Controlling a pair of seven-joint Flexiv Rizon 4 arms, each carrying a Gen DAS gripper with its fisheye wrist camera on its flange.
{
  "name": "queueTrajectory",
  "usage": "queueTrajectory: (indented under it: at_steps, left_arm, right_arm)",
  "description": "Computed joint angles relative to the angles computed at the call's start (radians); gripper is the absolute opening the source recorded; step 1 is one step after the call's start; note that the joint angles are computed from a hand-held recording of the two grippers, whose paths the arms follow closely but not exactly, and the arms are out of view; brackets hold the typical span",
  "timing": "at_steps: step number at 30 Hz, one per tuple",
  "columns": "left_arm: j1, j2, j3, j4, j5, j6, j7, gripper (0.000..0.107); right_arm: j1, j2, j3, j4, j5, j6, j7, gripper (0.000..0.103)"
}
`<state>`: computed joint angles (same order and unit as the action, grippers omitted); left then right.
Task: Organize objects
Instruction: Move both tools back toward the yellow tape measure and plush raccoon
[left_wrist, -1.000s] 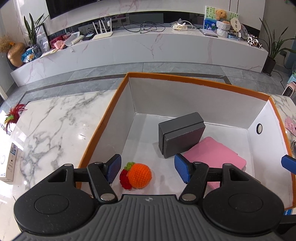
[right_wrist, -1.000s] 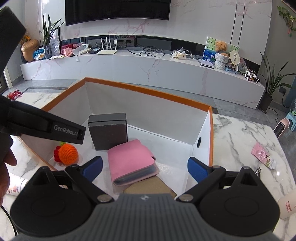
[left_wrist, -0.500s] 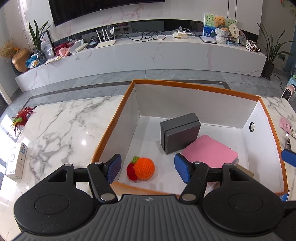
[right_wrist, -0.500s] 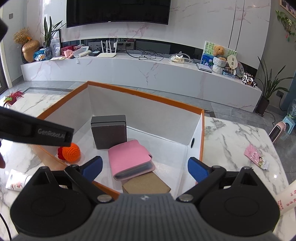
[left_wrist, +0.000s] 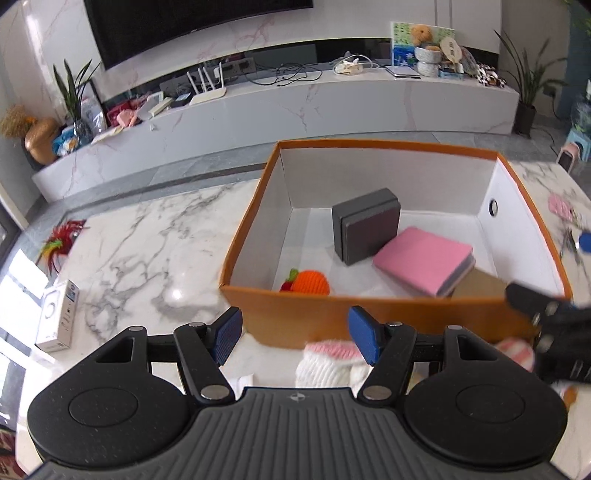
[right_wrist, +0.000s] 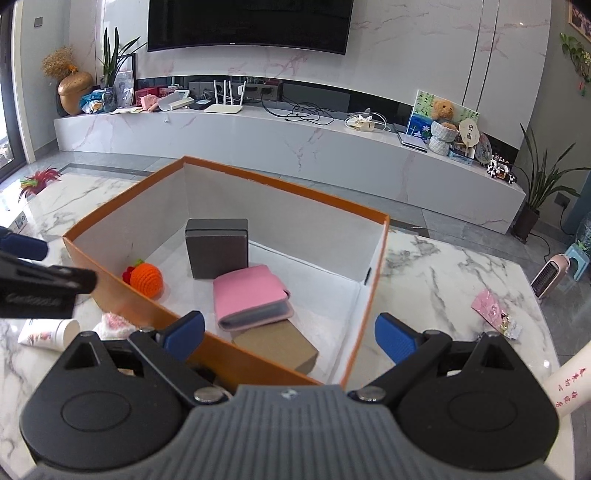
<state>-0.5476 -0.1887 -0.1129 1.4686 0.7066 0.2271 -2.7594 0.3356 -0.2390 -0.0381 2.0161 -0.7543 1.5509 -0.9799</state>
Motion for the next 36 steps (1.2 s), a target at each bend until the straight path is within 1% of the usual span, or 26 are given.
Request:
queueTrajectory:
  at_steps: [2, 4, 7, 9, 11, 15, 16, 18, 21, 24, 26, 29, 31, 33, 36]
  left_arm:
    - [-0.004, 0.019, -0.003, 0.027, -0.009, 0.014, -0.001, 0.075]
    - [0.001, 0.046, -0.006, 0.067, -0.026, 0.047, -0.007, 0.075]
    - [0.009, 0.078, -0.017, 0.117, -0.032, 0.075, -0.024, 0.075]
    - [0.013, 0.091, -0.027, 0.141, -0.035, 0.073, -0.037, 0.075]
    - [0.018, 0.106, -0.035, 0.173, -0.049, 0.077, -0.048, 0.075]
    - [0.044, 0.162, -0.039, 0.266, -0.099, 0.129, -0.002, 0.075]
    - [0.052, 0.182, -0.038, 0.297, -0.099, 0.158, 0.006, 0.075]
    - [0.074, 0.211, -0.038, 0.359, -0.102, 0.242, 0.016, 0.075]
    - [0.101, 0.203, -0.053, 0.394, -0.120, 0.306, 0.058, 0.075]
    - [0.115, 0.167, -0.058, 0.396, -0.147, 0.343, 0.120, 0.075]
    - [0.121, 0.148, -0.051, 0.400, -0.177, 0.359, 0.144, 0.075]
    - [0.126, 0.140, -0.036, 0.421, -0.211, 0.394, 0.143, 0.075]
    - [0.132, 0.142, -0.026, 0.443, -0.236, 0.433, 0.145, 0.075]
    - [0.137, 0.143, -0.021, 0.463, -0.258, 0.473, 0.147, 0.075]
    - [0.142, 0.131, -0.021, 0.464, -0.269, 0.490, 0.163, 0.075]
  right_arm:
    - [-0.007, 0.011, -0.001, 0.011, -0.003, 0.001, -0.008, 0.099]
    - [-0.015, 0.024, 0.000, 0.025, -0.009, 0.003, -0.015, 0.099]
    - [-0.043, 0.041, 0.028, 0.046, 0.014, 0.004, -0.059, 0.099]
    - [-0.062, 0.054, 0.052, 0.062, 0.041, 0.001, -0.101, 0.099]
    - [-0.079, 0.064, 0.073, 0.076, 0.073, -0.005, -0.146, 0.099]
    - [-0.117, 0.083, 0.131, 0.095, 0.190, -0.028, -0.259, 0.099]
    - [-0.122, 0.089, 0.139, 0.100, 0.214, -0.029, -0.282, 0.099]
    - [-0.138, 0.097, 0.167, 0.104, 0.286, -0.036, -0.345, 0.099]
    - [-0.147, 0.106, 0.192, 0.102, 0.378, -0.058, -0.419, 0.099]
    - [-0.132, 0.117, 0.169, 0.113, 0.372, -0.064, -0.417, 0.099]
    - [-0.132, 0.123, 0.171, 0.116, 0.386, -0.065, -0.431, 0.099]
    - [-0.142, 0.128, 0.188, 0.108, 0.447, -0.074, -0.480, 0.099]
    - [-0.144, 0.130, 0.194, 0.104, 0.482, -0.081, -0.503, 0.099]
    - [-0.141, 0.132, 0.188, 0.104, 0.486, -0.086, -0.506, 0.099]
    - [-0.143, 0.134, 0.191, 0.103, 0.507, -0.096, -0.528, 0.099]
